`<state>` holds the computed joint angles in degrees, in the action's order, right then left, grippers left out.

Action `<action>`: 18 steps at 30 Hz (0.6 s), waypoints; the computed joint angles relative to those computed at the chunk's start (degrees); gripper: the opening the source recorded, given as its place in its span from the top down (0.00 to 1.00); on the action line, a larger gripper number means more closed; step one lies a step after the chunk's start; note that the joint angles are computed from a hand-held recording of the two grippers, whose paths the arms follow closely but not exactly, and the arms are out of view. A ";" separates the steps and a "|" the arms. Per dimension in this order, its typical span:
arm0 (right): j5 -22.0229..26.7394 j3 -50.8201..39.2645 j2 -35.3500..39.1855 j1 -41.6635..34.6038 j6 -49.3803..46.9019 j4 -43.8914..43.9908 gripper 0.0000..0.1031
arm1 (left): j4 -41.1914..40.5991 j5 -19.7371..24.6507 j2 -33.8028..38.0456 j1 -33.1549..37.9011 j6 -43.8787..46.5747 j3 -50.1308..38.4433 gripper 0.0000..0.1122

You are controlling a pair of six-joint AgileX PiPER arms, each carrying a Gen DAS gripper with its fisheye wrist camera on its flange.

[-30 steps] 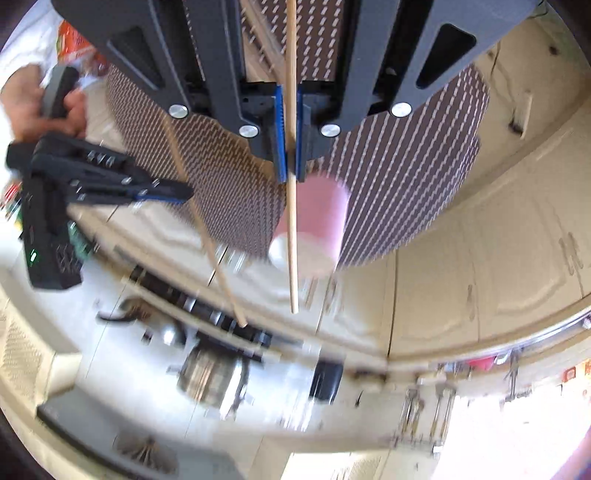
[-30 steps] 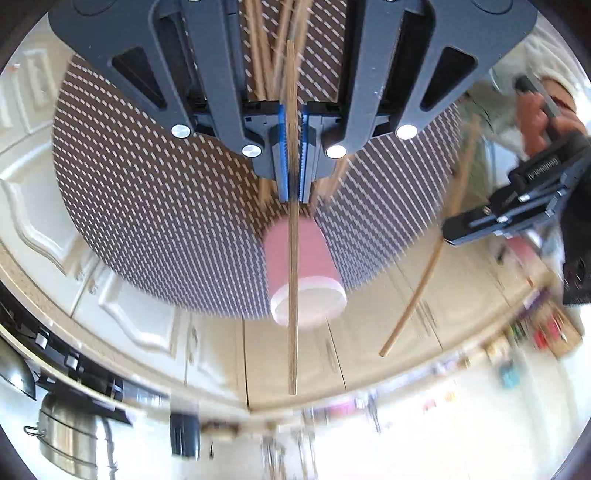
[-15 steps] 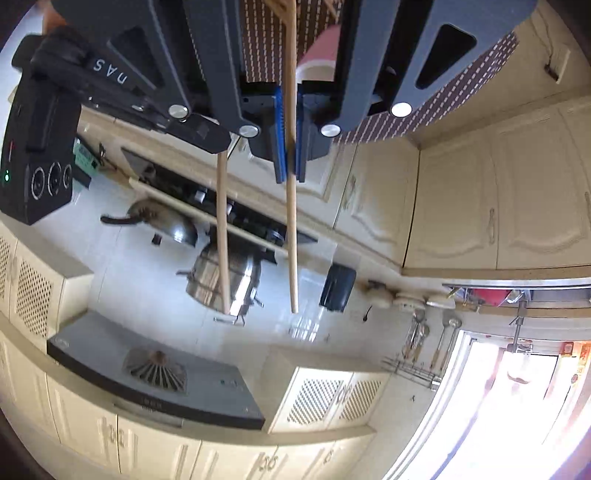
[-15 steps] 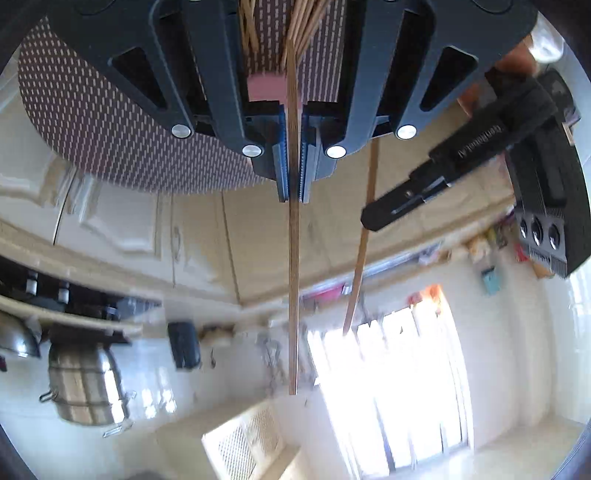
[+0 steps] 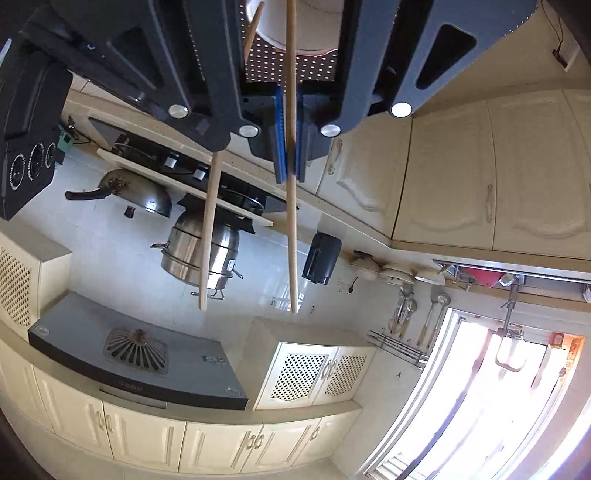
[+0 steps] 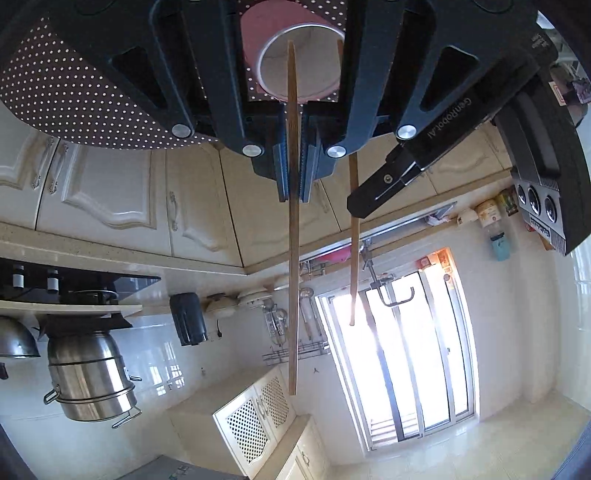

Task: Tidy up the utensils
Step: 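Lift both held chopsticks and carry them above the pink cup, then lower the left tool's chopstick into the pink cup while the right tool releases its own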

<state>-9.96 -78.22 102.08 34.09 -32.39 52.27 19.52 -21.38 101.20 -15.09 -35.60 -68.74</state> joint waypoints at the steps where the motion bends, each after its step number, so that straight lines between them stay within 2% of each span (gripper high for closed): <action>1: -0.31 0.54 0.22 -0.09 2.26 -2.26 0.94 | -1.21 -0.41 0.37 -0.05 1.39 0.33 0.95; 5: -0.58 2.93 -0.04 0.05 5.08 -5.71 0.94 | -4.41 -0.60 1.12 -0.57 5.14 1.53 0.95; 9: -1.02 6.00 -1.91 1.15 1.87 -3.33 0.94 | -5.39 -1.18 -0.15 -0.62 7.18 4.59 0.95; 14: -2.26 9.01 -4.17 3.38 -11.31 8.37 0.94 | -1.10 -1.18 -3.32 -0.21 5.13 9.61 0.95; 18: -3.47 10.57 -5.06 5.06 -21.30 17.96 0.94 | -1.77 0.48 -5.50 -1.03 7.65 12.36 0.95</action>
